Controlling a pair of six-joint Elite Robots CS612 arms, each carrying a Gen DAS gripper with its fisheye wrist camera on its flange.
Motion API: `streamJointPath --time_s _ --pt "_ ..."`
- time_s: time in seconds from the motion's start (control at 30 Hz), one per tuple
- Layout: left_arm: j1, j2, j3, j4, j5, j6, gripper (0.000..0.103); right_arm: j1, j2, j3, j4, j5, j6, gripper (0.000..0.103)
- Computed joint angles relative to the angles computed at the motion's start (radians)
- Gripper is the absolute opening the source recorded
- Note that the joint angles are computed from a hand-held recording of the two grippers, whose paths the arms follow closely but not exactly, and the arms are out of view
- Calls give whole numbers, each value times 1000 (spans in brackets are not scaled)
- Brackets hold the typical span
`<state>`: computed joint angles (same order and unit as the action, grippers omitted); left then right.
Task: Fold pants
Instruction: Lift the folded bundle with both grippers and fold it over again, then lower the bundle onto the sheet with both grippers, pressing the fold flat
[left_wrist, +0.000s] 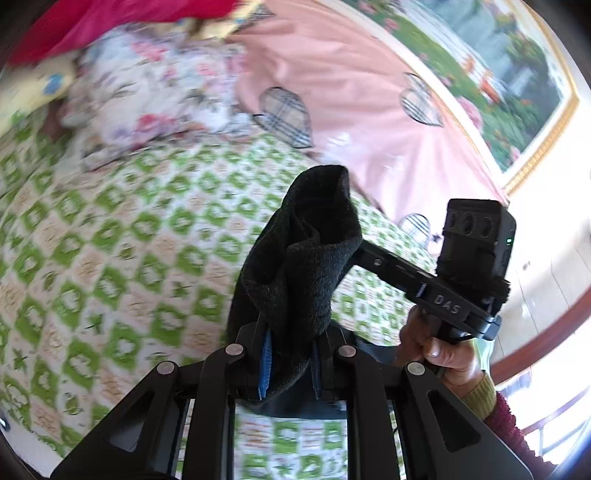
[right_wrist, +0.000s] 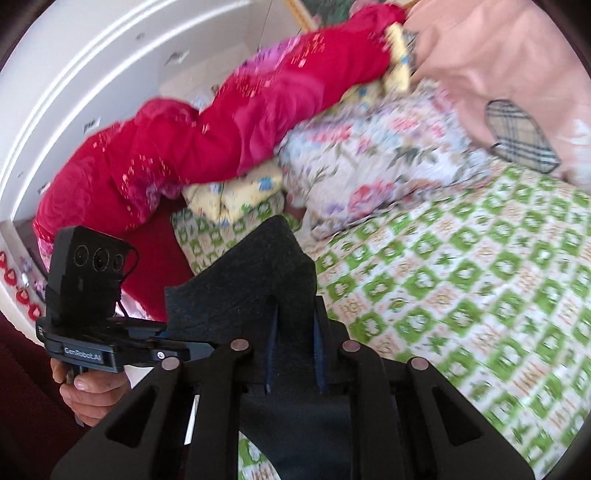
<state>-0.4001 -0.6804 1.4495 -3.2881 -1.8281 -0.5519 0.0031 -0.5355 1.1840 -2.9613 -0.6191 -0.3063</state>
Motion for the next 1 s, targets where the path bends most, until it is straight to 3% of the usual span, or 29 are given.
streamJointPath --time_s 0.33,0.6,1.0 --pt "-93 4 -47 69 17 164 16 -77 -33 140 -270 -8 192 18" --pt "-131 31 -100 154 -6 217 16 -130 -27 215 -430 -15 332 18" --pt "-177 82 -168 279 27 304 16 -171 6 261 -514 -44 448 18"
